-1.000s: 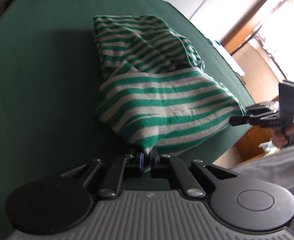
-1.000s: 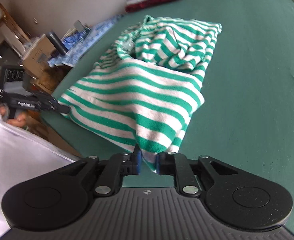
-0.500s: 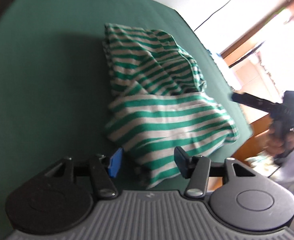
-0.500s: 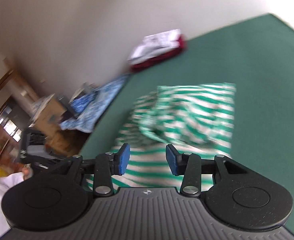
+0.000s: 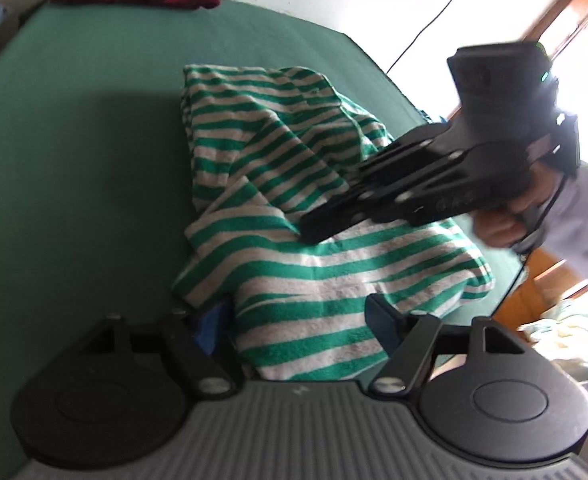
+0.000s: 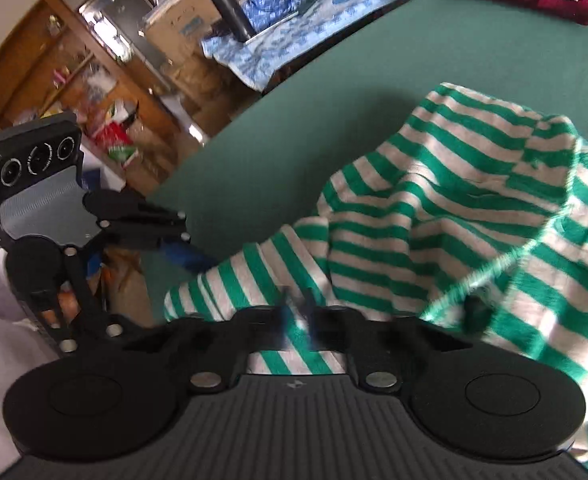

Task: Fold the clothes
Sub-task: 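Grasp the shirt fabric with the right tool and pull it toward the left tool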

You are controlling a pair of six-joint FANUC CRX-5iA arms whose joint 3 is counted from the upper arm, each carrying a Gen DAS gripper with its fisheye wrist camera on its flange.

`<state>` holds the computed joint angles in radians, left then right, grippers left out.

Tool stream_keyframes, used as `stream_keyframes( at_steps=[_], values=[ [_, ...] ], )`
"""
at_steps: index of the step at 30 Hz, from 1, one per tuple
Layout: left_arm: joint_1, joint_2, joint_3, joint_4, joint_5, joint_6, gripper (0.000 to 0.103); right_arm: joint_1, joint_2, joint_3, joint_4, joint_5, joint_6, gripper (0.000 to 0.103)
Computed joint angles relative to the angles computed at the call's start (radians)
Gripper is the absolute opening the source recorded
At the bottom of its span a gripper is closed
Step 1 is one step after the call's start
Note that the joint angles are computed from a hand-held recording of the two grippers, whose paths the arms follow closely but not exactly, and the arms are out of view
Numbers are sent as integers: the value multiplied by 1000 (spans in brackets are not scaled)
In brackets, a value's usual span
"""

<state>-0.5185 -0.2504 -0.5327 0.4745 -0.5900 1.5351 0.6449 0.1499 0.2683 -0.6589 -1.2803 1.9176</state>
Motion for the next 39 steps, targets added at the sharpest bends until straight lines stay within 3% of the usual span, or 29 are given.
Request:
stream_keyframes(
  at_steps=[1,3,7,8,10,11,12,15,19,24,25,27,33,37,39],
  values=[
    [-11,0,15,-46,1,17,54,-7,-7,5,-8,-19,15,1],
    [-31,-2,36,-114,8,28,42,-21,-22,14,-24,-55,43,1],
    [-40,-2,39,-129,25,-4,29,-47,-47,3,-64,-94,55,1],
    [-41,-1,39,-130,29,-12,29,-45,-60,-19,-66,-45,46,2],
    [-44,2,44,-142,32,-21,23,-39,-86,-61,-70,54,25,20],
    [-47,3,52,-163,25,-12,23,-35,-98,-82,-71,104,14,37],
    [-50,4,61,-185,19,-3,23,-30,-109,-103,-71,156,2,39],
    [-63,16,93,-246,-9,31,23,0,-82,-107,-36,266,-70,39],
    [-78,26,117,-296,-22,73,23,22,7,-46,-38,243,-82,33],
    [-102,19,130,-369,-14,126,21,37,39,-10,-15,183,-51,4],
    [-103,13,125,-369,-8,125,17,42,31,-14,-1,179,-41,3],
    [-92,-5,100,-332,13,92,11,45,5,-26,23,174,-46,3],
    [-20,-81,-57,5,132,-187,12,30,-98,-129,78,248,-153,3],
    [54,-7,-78,148,79,-237,12,63,-95,-182,186,294,-304,3],
    [78,-3,-128,290,96,-313,23,95,-96,-209,246,328,-374,2]
  ],
)
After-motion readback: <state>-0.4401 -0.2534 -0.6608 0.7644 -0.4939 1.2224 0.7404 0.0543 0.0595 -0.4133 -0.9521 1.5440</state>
